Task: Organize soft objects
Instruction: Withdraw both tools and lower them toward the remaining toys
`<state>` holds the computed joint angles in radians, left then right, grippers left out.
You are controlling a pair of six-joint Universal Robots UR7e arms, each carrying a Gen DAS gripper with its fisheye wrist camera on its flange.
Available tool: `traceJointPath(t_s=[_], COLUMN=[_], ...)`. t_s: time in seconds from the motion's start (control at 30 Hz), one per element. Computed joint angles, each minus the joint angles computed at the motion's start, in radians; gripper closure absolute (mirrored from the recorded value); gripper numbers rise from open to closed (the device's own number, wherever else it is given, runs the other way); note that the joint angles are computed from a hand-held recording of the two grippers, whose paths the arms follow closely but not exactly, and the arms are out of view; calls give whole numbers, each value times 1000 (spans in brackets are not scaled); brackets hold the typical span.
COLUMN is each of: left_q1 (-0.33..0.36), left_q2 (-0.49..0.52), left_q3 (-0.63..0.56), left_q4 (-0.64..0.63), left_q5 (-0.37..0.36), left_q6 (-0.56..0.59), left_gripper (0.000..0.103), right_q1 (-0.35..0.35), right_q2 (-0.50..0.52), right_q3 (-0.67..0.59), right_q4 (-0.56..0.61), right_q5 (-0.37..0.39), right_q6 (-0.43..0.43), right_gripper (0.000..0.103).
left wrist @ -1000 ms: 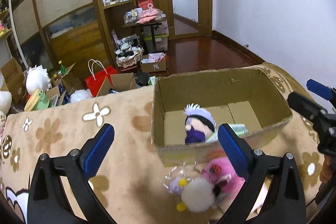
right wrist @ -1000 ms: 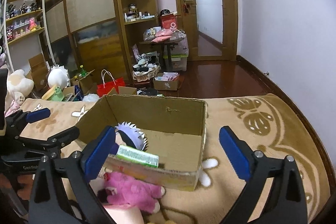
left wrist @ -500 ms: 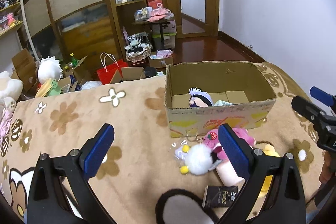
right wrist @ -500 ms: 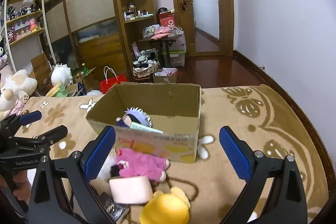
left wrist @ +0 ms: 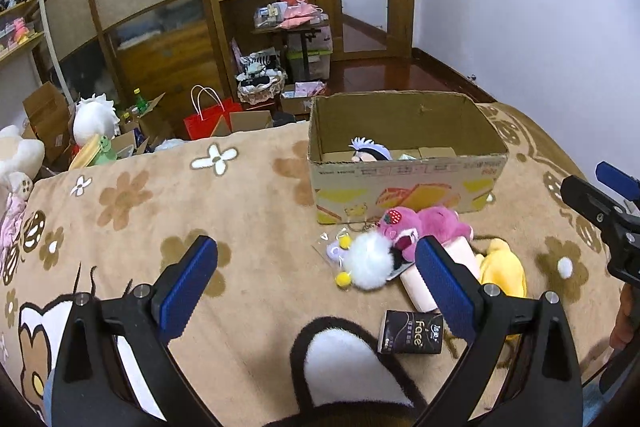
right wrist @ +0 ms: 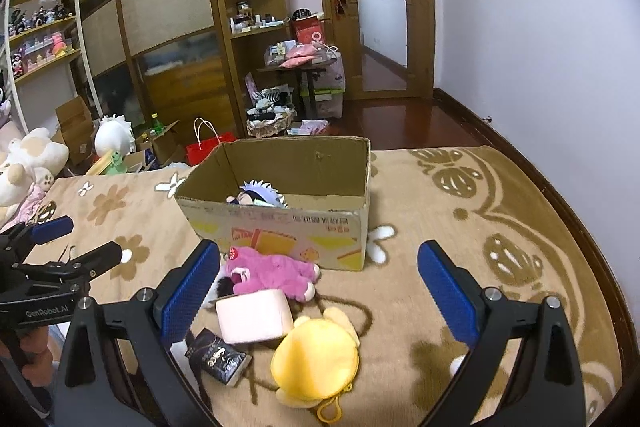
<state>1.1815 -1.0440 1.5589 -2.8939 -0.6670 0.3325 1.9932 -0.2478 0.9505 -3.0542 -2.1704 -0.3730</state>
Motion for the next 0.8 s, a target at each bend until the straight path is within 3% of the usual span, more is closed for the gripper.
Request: traceJointPath(t_s=[0.8], left_q1=[41], left_q2=[44], left_q3=[-66], left_q4=[288], left_q5=[-40], left_q6=[-116], left_gripper=[5], right_q1=[-28], right_q2=[21], right_q3=[14], right_q4=[28], right_q5=[-50], right_q6=[53], right_gripper=[0])
